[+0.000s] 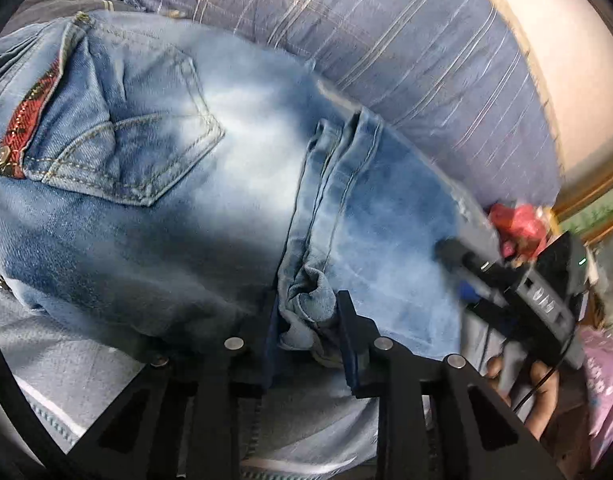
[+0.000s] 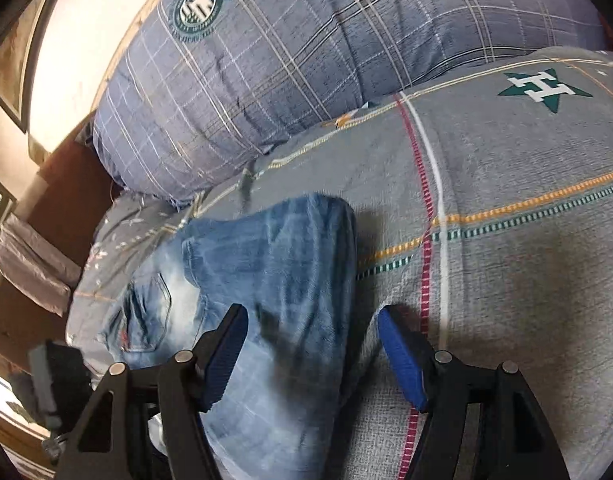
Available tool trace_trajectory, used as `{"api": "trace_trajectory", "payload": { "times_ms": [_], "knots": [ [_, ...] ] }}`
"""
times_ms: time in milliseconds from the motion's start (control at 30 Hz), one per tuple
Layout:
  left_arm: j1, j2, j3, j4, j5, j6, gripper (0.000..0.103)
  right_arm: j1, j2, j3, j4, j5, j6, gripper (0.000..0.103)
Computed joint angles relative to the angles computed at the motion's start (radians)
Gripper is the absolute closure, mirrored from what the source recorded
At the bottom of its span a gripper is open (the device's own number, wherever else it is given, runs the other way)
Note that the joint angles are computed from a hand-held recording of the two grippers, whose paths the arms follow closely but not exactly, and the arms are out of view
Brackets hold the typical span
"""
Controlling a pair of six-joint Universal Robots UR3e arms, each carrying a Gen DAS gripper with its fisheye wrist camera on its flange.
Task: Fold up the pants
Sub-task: 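Lay the folded hems onto the jeans and press down with the left gripper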
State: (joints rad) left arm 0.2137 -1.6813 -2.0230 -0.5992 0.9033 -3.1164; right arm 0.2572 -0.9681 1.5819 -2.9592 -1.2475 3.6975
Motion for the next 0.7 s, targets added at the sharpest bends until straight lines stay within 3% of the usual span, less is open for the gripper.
{"api": "trace_trajectory", "payload": {
  "times_ms": [100, 200, 367, 400, 433, 533, 700],
  "knots": [
    [-0.034, 0.006, -0.009, 0.046, 0.058, -0.008, 0.073, 0.007, -0.003, 0.002, -0.008, 0.006, -0.009, 0.033],
    [0.001, 0.013, -0.039, 0.074, 0.028, -0.023, 0.072, 0.012, -0.023, 0.023, 0.001, -0.006, -0.021, 0.043],
    [-0.049, 0.008, -0.029, 0.119, 0.098, -0.05, 0.072, 0.015, 0.004, -0.019, 0.05, 0.027, -0.031, 0.047],
    [-0.059, 0.008, -0.027, 0.127, 0.113, -0.049, 0.072, 0.027, 0.009, -0.045, 0.085, 0.012, -0.046, 0.055],
    [-0.067, 0.006, -0.029, 0.139, 0.12, -0.05, 0.072, 0.05, 0.011, -0.084, 0.145, -0.039, -0.07, 0.071],
    [-0.057, -0.01, -0.019, 0.144, 0.082, -0.052, 0.072, 0.062, -0.02, -0.075, 0.143, -0.068, -0.105, 0.09],
    [-0.139, -0.055, 0.103, 0.088, 0.066, -0.056, 0.07, 0.057, -0.145, 0.009, 0.064, -0.177, -0.143, 0.094]
  ]
}}
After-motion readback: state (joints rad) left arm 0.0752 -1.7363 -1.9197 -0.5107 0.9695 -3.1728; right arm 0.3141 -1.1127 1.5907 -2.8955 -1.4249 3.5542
